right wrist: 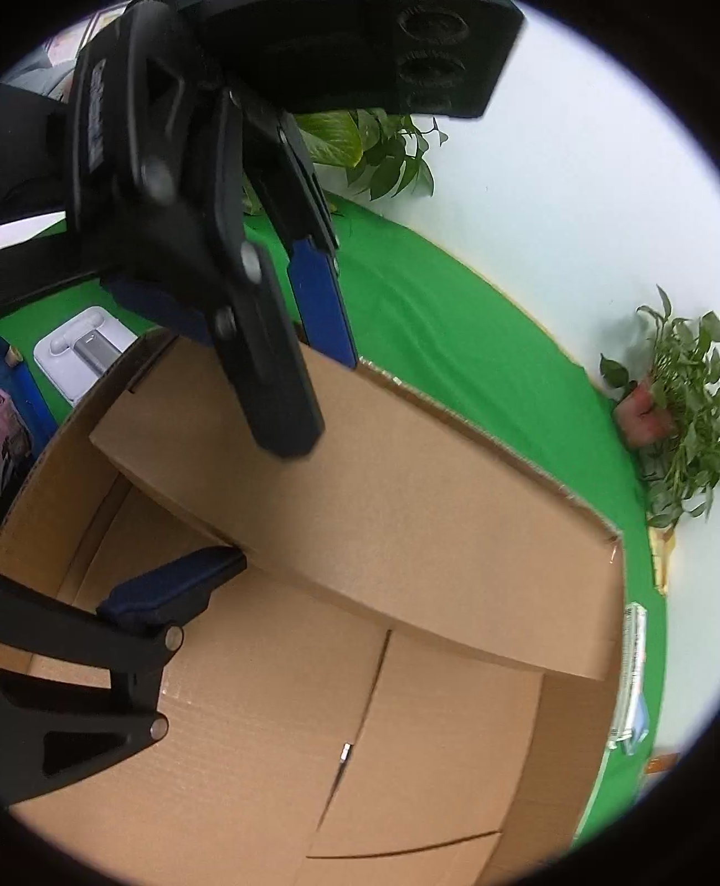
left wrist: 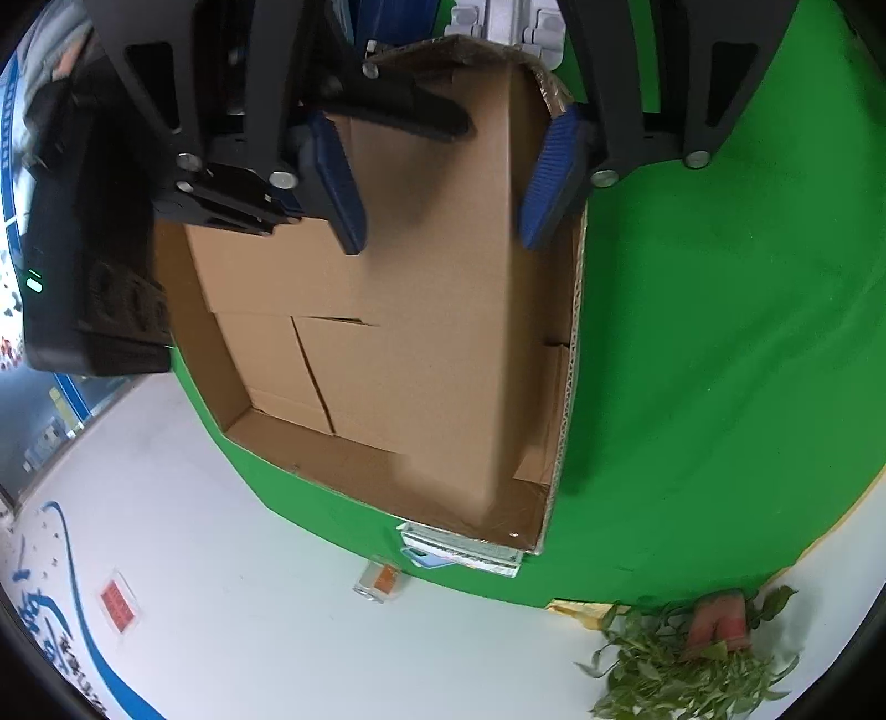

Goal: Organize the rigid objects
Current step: 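Lower the cardboard strip into the box along its side wall, open left gripper, then move the left gripper to the 'World Tour' game box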

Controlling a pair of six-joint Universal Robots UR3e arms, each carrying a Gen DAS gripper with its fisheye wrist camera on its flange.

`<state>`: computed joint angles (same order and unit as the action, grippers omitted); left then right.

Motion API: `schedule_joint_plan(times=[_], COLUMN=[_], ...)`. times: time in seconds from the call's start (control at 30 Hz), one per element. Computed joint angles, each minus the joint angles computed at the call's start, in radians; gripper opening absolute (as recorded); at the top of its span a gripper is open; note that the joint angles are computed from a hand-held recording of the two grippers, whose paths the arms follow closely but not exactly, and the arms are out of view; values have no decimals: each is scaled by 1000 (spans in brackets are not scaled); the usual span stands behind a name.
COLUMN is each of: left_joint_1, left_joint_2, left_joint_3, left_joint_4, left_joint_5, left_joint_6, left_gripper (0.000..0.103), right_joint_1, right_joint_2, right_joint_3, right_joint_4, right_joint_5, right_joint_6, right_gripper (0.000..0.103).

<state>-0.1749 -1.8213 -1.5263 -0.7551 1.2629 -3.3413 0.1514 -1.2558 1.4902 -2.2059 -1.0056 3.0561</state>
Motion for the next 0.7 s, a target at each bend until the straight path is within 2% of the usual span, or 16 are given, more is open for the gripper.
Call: schedule_joint_plan(times=[0.1,0.13,0.17,0.23,0.33,0.4,0.43,0.5,0.6,0.63,0.67,0.7], left_joint_1=[38,40,42,42,50,34,43,69,47,39,27,11], left_joint_2=[34,53,74,97,125,160,163,206,259,287,326,372], left_joint_3=[-66,-94,-128,-173,-237,-291,-303,-365,-421,-450,-489,-532], left_joint_4=[56,75,89,107,136,173,187,205,235,261,300,347], left_joint_5=[-48,-36,-18,-2,20,85,79,24,50,52,64,84], left_joint_6=[40,44,52,53,52,35,36,38,49,49,47,43], left_gripper=[48,48,48,48,48,48,48,48,48,49,52,62], right_joint_1=[-29,-34,-35,-41,-75,-71,-58,-52,-41,-36,-28,-33], right_joint_2=[4,-8,-9,1,24,26,31,33,5,-30,-67,-130], right_joint_3=[7,18,17,4,9,11,9,14,33,65,95,153], right_joint_4=[13,10,12,30,27,-3,-24,-43,-68,-100,-129,-166], right_joint_5=[70,72,60,34,81,75,62,59,17,-20,-54,-77], right_joint_6=[-22,-28,-34,-42,-60,-64,-68,-72,-76,-62,-42,-32], right_gripper=[71,63,49,36,35,35,35,35,35,39,58,71])
